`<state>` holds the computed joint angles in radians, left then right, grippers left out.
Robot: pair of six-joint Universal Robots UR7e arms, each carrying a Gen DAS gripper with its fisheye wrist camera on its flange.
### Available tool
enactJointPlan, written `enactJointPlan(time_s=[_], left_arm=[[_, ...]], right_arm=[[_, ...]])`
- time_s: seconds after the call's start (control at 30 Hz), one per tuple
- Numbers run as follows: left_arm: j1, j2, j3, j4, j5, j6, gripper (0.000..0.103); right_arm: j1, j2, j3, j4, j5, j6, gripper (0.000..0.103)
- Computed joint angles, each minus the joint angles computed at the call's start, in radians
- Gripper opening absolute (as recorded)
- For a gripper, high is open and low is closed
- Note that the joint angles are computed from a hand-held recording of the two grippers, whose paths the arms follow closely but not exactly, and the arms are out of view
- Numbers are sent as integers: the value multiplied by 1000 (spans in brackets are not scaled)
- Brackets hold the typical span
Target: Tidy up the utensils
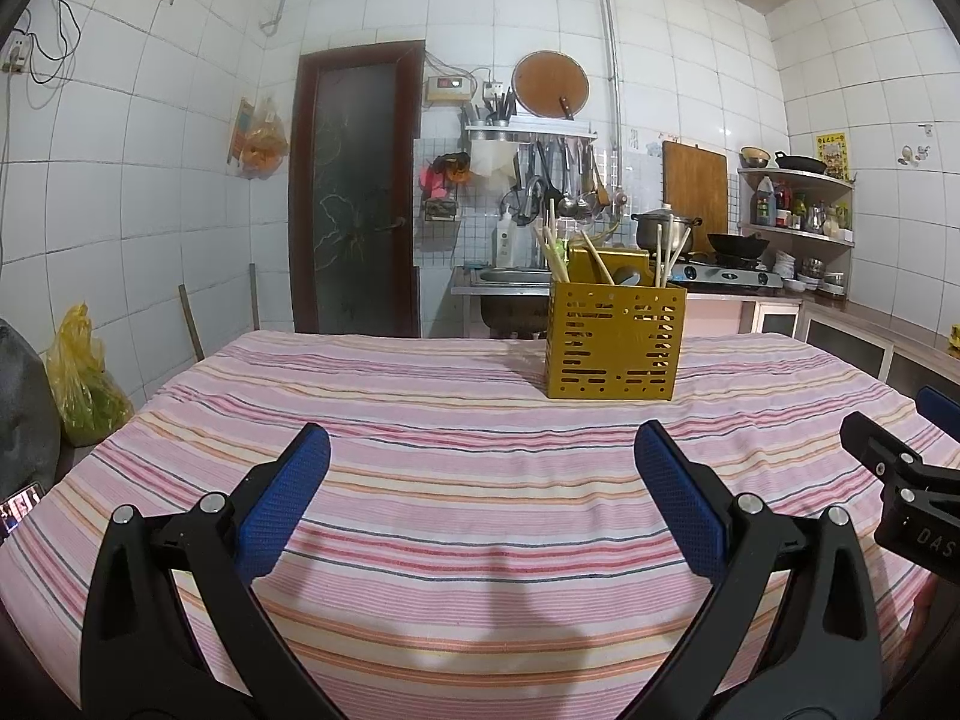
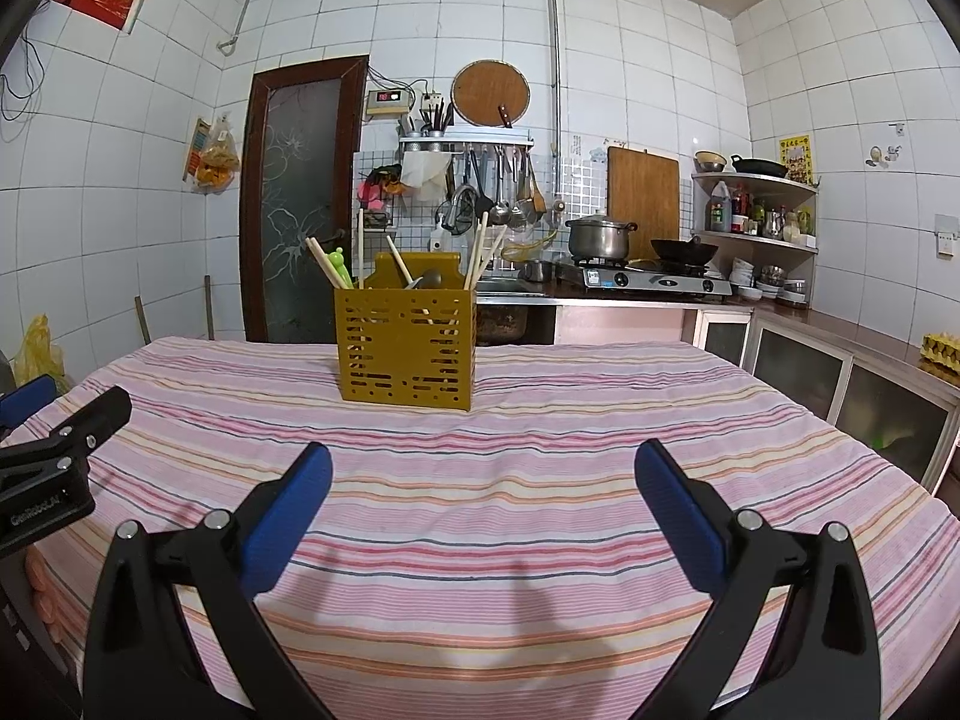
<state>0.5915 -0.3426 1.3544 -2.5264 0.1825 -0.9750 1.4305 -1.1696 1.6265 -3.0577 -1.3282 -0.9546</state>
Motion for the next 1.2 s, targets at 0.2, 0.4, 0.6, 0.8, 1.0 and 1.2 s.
enactJointPlan(time_s=[0.2,0.4,0.6,0.8,1.0,1.2], left_arm=[[-1,-4,6,-2,-2,-2,98],[-1,-3,6,-7,-3,1,98],[0,-2,5,-14,-2,7,98],[0,-4,6,-2,-1,-2,98],[2,-6,10,3,0,-9,98],[2,-7,10,2,-2,-10,98]], right_arm=[[0,-1,0,-1,0,-1,99],[0,2,-7,5,-1,1,99],[0,2,-7,4,-2,-1,99],[-1,1,-7,3,-2,5,99],[-1,1,-8,5,-2,6,99],[-2,1,-9,5,-1,5,99]])
